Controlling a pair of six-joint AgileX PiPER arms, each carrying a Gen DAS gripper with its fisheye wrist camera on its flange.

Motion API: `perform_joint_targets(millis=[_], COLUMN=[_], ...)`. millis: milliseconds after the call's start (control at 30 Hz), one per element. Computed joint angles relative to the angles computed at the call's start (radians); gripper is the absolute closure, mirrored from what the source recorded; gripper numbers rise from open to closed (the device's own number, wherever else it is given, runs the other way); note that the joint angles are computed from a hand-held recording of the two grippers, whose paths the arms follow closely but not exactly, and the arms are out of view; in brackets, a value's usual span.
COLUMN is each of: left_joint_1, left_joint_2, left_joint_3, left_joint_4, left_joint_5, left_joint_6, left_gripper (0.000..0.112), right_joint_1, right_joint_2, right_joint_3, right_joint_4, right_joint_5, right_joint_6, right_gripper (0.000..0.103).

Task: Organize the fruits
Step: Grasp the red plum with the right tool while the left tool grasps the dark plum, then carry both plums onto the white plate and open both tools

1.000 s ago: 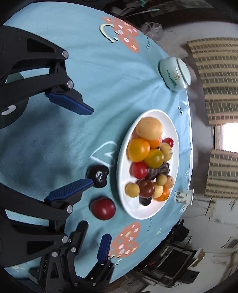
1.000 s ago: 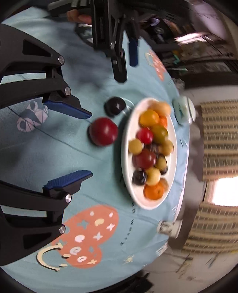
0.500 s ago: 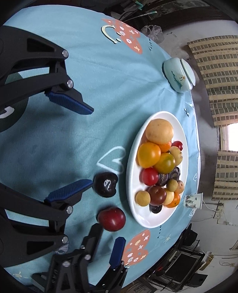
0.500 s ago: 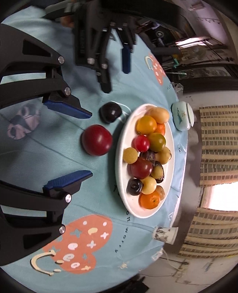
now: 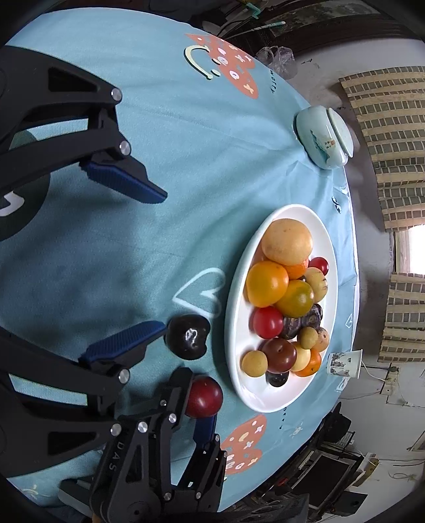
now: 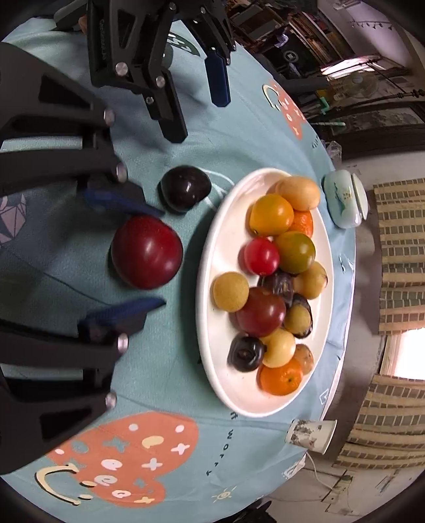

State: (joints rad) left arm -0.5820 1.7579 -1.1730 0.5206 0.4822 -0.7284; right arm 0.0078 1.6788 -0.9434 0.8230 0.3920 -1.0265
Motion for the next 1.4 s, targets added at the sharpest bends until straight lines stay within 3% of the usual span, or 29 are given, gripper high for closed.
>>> perform_joint_targets(millis=[133, 333, 533, 733, 967, 1033, 1100, 1200, 1400], left_joint_1=[-0.003, -0.028, -0.037, -0.073, -0.075, -0.075, -0.066, -0.056, -0.067], left_joint_2=[0.007, 0.018, 0.102, 0.152, 0.207, 0.206, 0.201, 0.192, 0.115], left_joint_3=[-0.001, -0.002, -0.129, -0.193, -0.255, -0.248, -0.246, -0.237, -0.138], left_joint_4=[0.001, 0.03, -0.066, -0.02, -0.064, -0.056, -0.083, -0.114, -0.091], left_joint_5=[-0.004, -0.035, 0.019, 0.051, 0.08, 0.068, 0.057, 0.045, 0.034], left_joint_6=[0.0, -0.013, 0.051, 0.018, 0.058, 0.051, 0.07, 0.092, 0.085], left_gripper=[0.036, 0.036, 0.035, 0.034, 0.037, 0.041, 0.059, 0.075, 0.076], right_joint_1=[-0.018, -0.128, -0.223, -0.225, -0.225, -0.223, -0.213, -0.198, -0.196], right_joint_2=[-0.019, -0.125, -0.173, -0.192, -0.19, -0.188, -0.184, -0.178, -0.184], right_joint_3=[0.023, 0.127, 0.196, 0.213, 0.212, 0.212, 0.212, 0.213, 0.222], right_joint_4=[0.045, 0.098, 0.188, 0.21, 0.212, 0.209, 0.197, 0.176, 0.183], right_joint_5=[0.017, 0.113, 0.202, 0.233, 0.226, 0.221, 0.208, 0.189, 0.184], right_joint_6=[-0.049, -0.157, -0.287, -0.335, -0.337, -0.336, -0.327, -0.317, -0.335], right_gripper=[0.063, 0.063, 0.063, 0.063, 0.063, 0.063, 0.063, 0.063, 0.063])
